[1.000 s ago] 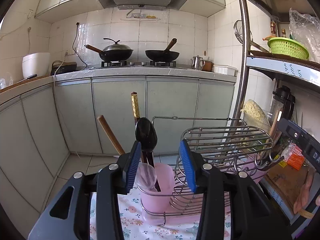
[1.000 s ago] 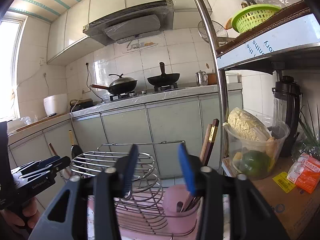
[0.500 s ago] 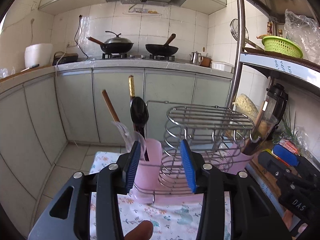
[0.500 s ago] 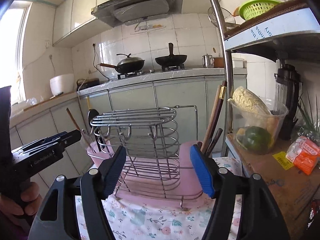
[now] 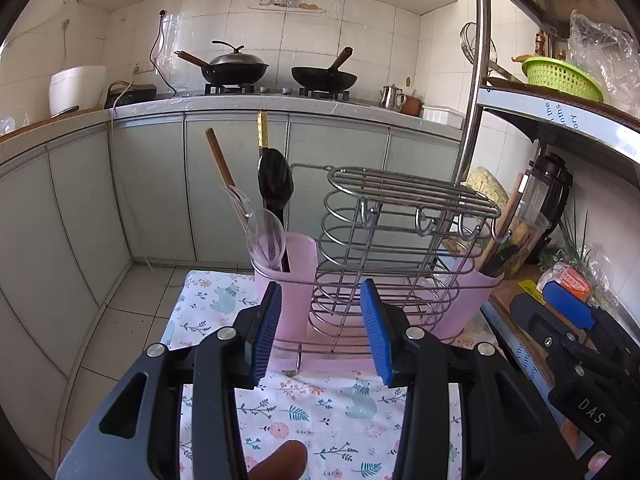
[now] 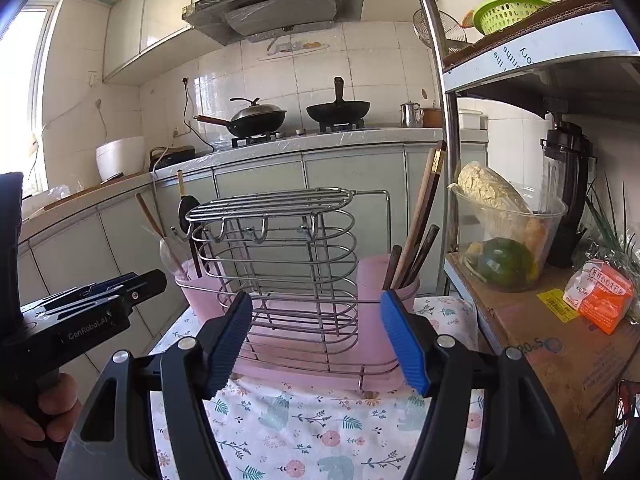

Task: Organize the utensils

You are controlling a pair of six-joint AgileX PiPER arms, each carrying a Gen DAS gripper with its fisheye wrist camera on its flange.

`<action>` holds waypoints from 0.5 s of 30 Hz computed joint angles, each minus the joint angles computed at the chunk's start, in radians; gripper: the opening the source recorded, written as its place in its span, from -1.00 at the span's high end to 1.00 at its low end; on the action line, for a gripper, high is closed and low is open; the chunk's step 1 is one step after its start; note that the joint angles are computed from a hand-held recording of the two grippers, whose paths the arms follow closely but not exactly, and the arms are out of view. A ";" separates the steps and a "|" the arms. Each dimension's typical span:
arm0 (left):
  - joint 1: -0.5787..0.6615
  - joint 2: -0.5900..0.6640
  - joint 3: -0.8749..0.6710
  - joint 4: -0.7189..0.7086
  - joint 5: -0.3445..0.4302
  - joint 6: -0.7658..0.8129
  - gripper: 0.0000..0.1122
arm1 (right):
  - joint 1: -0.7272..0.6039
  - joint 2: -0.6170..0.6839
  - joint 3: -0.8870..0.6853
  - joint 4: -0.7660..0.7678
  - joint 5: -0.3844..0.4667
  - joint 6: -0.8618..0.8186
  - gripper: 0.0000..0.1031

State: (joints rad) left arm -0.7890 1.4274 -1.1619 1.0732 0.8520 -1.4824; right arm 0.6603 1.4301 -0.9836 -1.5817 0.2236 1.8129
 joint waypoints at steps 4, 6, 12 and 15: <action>-0.012 -0.010 0.012 0.000 0.010 -0.012 0.26 | 0.002 -0.010 0.013 -0.027 0.000 0.033 -0.27; -0.016 -0.013 0.013 0.001 0.017 -0.015 0.26 | 0.005 -0.013 0.016 -0.028 0.002 0.036 -0.27; -0.027 -0.016 0.012 0.005 0.030 -0.022 0.26 | 0.003 -0.021 0.021 -0.027 -0.002 0.036 -0.27; -0.031 -0.016 0.012 0.006 0.036 -0.024 0.26 | 0.003 -0.024 0.022 -0.023 -0.005 0.030 -0.27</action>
State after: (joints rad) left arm -0.8197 1.4117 -1.1503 1.0793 0.8876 -1.5064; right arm 0.6631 1.4064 -0.9611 -1.6045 0.2187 1.8425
